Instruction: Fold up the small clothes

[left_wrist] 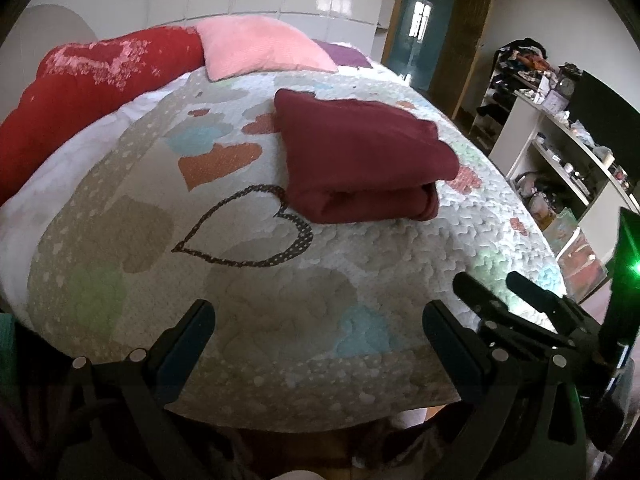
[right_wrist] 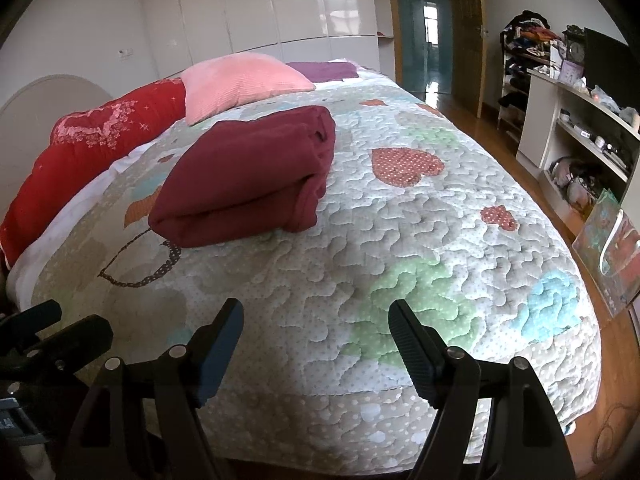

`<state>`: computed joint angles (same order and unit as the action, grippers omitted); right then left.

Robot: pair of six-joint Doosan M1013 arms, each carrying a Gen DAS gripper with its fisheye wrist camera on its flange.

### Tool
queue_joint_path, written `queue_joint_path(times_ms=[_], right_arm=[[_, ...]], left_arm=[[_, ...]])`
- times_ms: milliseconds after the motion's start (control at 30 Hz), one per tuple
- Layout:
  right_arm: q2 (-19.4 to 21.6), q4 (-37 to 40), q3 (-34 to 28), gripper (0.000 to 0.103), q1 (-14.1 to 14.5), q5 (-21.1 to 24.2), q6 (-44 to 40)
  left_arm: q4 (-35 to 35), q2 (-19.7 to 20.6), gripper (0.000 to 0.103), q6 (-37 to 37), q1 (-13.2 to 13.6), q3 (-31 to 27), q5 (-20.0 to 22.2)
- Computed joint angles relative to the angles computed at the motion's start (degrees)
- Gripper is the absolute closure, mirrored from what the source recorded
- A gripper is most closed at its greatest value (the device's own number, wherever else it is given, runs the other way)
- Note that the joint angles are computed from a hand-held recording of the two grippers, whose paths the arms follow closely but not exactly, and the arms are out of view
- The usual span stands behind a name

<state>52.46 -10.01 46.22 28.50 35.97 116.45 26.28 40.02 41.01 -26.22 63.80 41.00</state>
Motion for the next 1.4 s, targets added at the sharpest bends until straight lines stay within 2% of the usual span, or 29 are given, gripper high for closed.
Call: queue_joint_path(times_ms=[1400], right_arm=[[0.3,0.4,-0.6,0.022,0.2,1.3,0.0]], left_arm=[[-2.1,0.6,0.000,1.5,0.4,-0.7,1.3]])
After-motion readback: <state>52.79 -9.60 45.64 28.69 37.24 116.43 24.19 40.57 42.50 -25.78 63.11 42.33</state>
